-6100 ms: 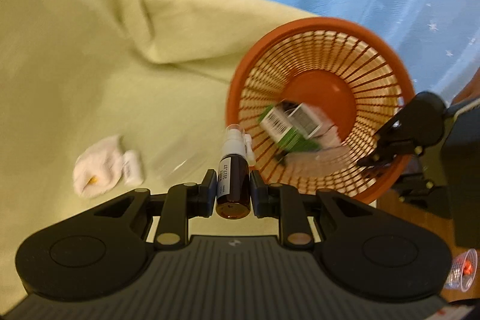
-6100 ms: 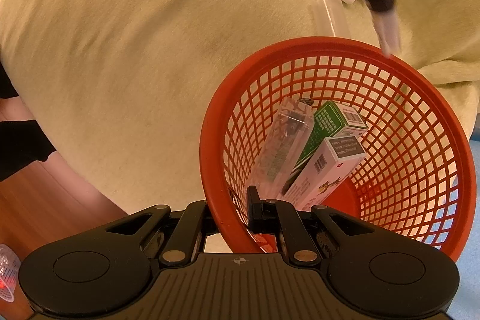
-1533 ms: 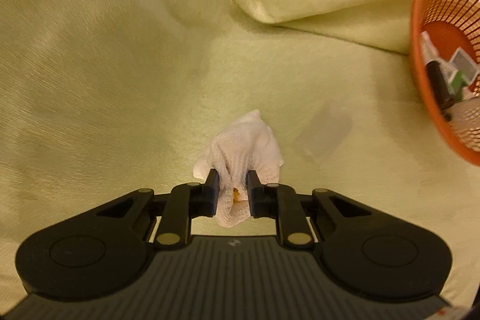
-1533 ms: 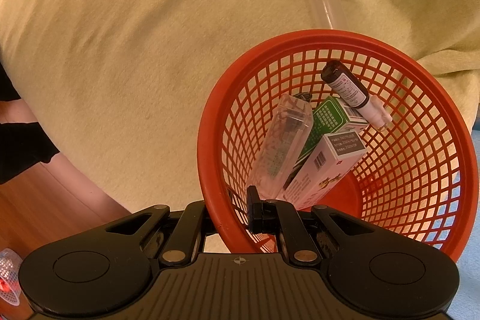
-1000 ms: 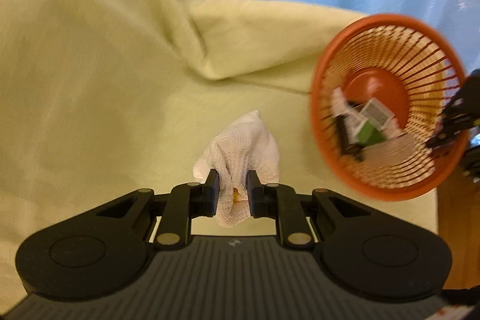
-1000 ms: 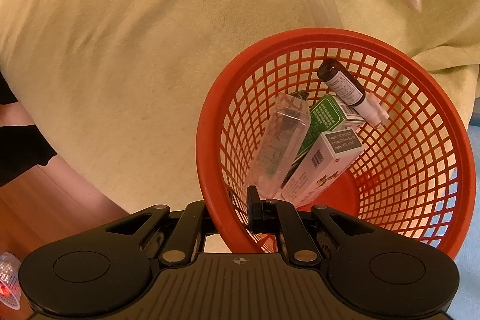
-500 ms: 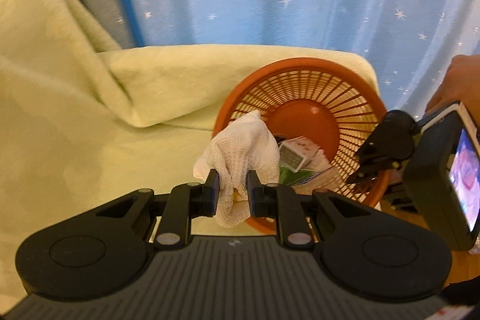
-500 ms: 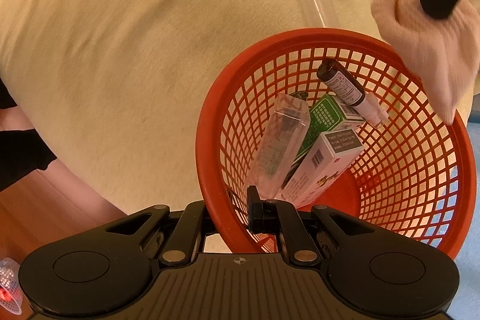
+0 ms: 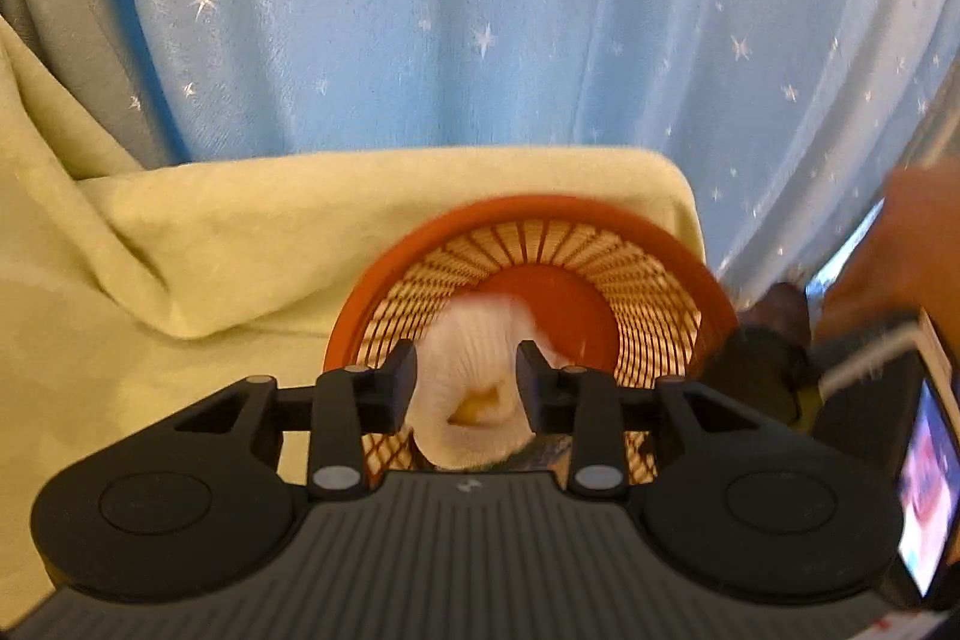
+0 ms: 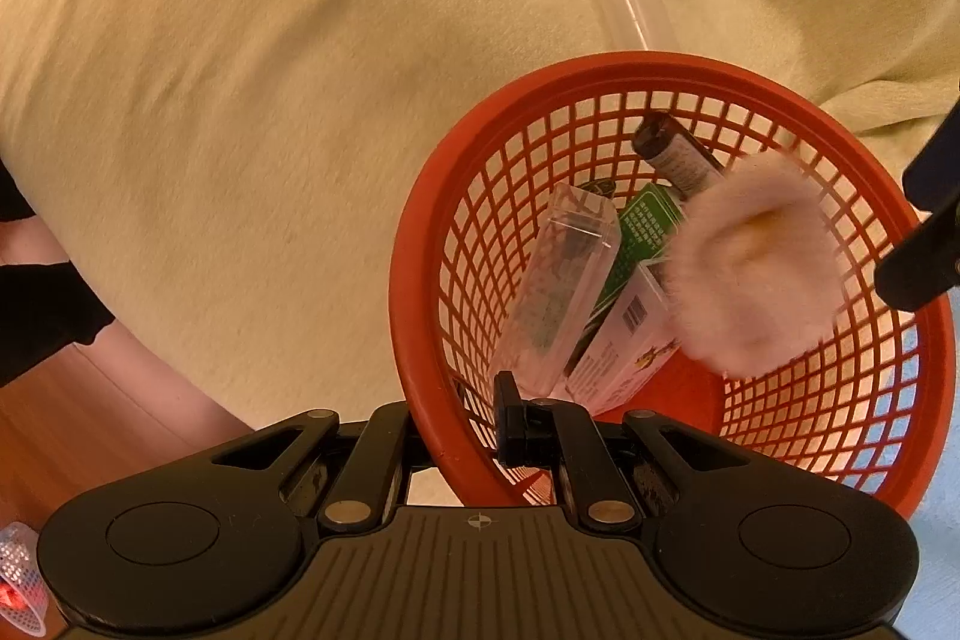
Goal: Organize objects
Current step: 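Carry the glove to the wastebasket and open the left tool, then move the left tool back toward the white pill bottle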
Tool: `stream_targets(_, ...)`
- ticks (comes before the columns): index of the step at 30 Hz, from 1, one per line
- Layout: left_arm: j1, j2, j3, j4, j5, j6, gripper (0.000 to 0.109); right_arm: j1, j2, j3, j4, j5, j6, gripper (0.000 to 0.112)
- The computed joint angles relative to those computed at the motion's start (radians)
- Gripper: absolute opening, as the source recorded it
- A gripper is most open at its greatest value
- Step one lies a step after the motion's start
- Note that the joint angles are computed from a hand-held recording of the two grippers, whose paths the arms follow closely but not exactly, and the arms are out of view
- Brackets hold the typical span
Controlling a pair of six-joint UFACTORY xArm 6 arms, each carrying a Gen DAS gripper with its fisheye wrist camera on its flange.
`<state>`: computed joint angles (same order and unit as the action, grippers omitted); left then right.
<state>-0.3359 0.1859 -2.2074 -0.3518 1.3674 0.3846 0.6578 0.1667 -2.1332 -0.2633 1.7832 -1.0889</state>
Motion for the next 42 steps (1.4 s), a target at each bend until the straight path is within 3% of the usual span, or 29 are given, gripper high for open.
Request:
stream_targets(9, 0.017, 0.005, -0.03, 0.036, 0.026, -0.036, 0.03, -0.007, -0.005, 0.0, 0.006, 0.003, -0.001, 0.005)
stream_targets(27, 0.126, -0.212, 0.297, 0.186, 0.002, -0.09, 0.03, -0.002, 0.001, -0.013, -0.001, 0.016, -0.004, 0.005)
stream_targets(42, 0.158, -0.257, 0.395, 0.226, 0.012, -0.09, 0.031, -0.001, 0.011, -0.027, -0.005, 0.023, -0.006, 0.005)
